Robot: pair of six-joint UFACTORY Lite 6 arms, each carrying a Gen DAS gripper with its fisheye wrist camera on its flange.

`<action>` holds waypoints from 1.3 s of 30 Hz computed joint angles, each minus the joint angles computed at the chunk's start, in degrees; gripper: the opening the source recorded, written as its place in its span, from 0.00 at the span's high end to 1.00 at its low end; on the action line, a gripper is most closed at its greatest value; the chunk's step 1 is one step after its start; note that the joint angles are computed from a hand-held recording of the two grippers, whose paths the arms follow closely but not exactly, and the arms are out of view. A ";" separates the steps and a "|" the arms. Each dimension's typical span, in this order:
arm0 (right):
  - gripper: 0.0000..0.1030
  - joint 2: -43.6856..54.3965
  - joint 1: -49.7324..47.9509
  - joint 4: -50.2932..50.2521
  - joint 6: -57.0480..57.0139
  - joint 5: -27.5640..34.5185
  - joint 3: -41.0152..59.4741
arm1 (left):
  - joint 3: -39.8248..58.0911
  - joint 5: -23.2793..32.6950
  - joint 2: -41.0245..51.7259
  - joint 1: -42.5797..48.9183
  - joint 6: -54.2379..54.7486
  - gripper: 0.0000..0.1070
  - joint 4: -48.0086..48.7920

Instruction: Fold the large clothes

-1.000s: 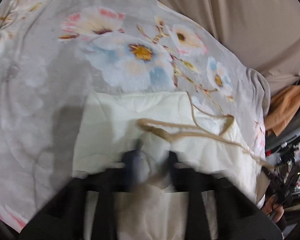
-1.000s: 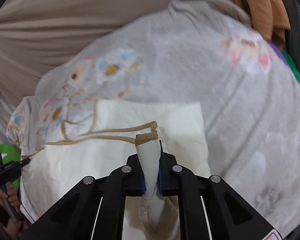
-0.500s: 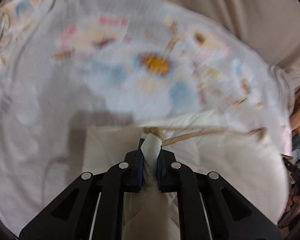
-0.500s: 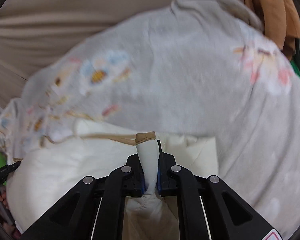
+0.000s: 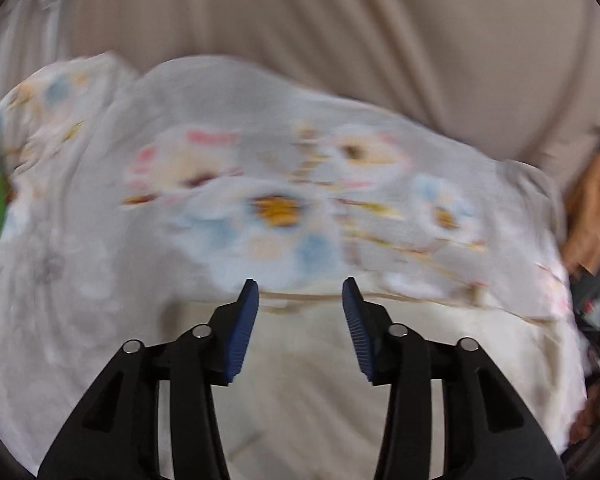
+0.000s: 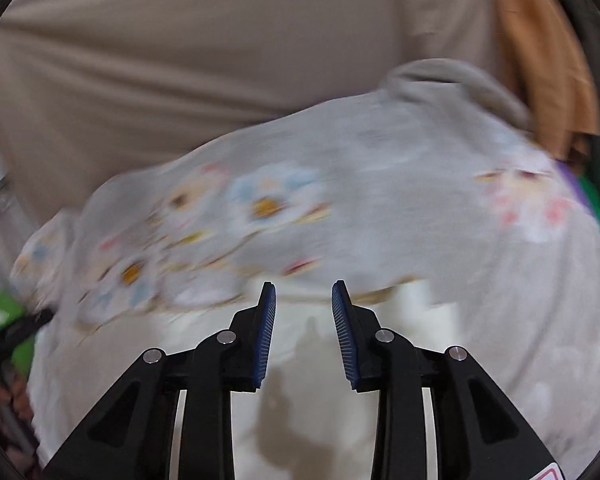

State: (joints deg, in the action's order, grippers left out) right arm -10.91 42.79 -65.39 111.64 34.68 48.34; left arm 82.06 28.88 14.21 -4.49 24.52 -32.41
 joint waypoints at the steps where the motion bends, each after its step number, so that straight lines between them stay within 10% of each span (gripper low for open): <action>1: 0.70 5.23 2.66 -0.14 -0.90 -2.85 3.69 | -1.39 0.64 -1.13 -1.81 0.99 0.59 -1.37; 8: 0.82 27.94 14.40 -1.55 -2.19 -6.60 15.42 | -19.91 -10.53 -4.64 -16.19 -4.06 0.59 5.83; 12: 1.00 15.21 12.75 -7.76 13.17 -6.16 -2.19 | -26.92 -15.10 -8.35 -12.02 0.13 0.58 7.21; 19: 1.00 -18.00 16.18 8.33 17.68 9.52 -31.12 | -31.11 -13.98 -11.21 2.73 11.08 0.59 0.95; 25: 0.86 -20.66 16.13 14.27 12.41 21.36 -24.28 | -22.03 -5.25 -11.80 4.20 -0.18 0.59 3.09; 32: 0.84 7.77 -4.25 3.83 -5.54 4.99 1.22 | 2.78 -4.29 7.98 -4.22 -12.53 0.43 10.43; 39: 0.88 21.83 -16.57 -4.07 0.06 -8.91 3.16 | 12.79 -6.64 25.14 -5.18 -18.04 0.40 17.21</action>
State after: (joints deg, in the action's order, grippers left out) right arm 10.92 26.22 -69.46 111.71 25.77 51.49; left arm 94.85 22.24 39.35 -9.68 6.48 -15.19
